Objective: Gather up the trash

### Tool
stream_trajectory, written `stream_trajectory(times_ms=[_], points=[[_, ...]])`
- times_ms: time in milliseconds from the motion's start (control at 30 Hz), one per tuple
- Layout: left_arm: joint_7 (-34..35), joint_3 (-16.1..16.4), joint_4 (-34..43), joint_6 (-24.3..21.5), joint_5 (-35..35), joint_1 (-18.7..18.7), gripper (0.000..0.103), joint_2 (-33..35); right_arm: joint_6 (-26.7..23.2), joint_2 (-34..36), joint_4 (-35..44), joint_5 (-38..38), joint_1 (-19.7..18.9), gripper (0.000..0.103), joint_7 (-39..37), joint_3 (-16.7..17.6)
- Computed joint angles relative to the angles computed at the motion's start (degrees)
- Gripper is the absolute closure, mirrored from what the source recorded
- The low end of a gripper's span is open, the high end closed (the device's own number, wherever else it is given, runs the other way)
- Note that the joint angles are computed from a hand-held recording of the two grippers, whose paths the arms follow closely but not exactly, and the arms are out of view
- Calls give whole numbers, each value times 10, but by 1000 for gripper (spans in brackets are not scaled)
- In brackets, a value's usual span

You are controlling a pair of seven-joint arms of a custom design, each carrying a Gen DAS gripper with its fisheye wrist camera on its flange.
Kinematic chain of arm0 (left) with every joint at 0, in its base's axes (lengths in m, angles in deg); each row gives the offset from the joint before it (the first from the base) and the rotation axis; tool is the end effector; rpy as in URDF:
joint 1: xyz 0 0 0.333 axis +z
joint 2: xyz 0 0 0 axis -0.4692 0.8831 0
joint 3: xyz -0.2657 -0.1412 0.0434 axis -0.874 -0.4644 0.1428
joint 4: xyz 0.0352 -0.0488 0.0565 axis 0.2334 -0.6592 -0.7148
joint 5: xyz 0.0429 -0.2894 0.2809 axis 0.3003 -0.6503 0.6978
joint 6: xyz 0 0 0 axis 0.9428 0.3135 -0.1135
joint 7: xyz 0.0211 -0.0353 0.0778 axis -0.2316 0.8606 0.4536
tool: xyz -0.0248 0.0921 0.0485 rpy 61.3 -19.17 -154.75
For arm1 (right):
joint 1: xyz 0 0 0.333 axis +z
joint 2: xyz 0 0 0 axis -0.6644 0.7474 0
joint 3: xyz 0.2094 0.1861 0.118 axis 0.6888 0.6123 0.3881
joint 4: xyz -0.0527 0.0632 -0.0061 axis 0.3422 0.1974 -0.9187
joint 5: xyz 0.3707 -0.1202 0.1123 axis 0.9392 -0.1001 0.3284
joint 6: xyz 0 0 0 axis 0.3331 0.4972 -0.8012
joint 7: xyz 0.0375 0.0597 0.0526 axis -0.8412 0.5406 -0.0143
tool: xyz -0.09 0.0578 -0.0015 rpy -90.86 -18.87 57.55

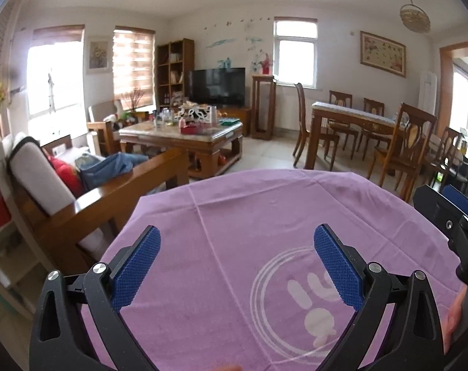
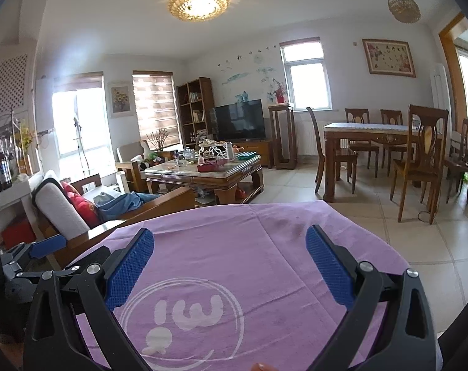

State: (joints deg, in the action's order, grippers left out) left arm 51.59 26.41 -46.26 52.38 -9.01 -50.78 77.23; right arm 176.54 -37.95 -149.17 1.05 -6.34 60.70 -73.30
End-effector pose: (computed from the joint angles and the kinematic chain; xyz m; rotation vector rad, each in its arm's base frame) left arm 0.4218 -0.3387 0.4076 -1.7882 1.1561 -0.7021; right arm 0.5120 0.4571 0.3952 -1.6335 0.9675 -0.5106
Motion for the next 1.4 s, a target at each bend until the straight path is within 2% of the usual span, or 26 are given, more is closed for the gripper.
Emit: stream_trajectory(times_ms=[100, 567, 1400], points=[[-4, 1, -5, 8, -1, 2, 5, -5, 0, -2, -4, -8, -11, 5, 14, 6], [-2, -1, -8, 8, -11, 4, 5, -10, -2, 3, -5, -24, -19, 5, 36, 9], [5, -1, -7, 10, -16, 5, 5, -8, -2, 4, -4, -7, -4, 5, 34, 2]])
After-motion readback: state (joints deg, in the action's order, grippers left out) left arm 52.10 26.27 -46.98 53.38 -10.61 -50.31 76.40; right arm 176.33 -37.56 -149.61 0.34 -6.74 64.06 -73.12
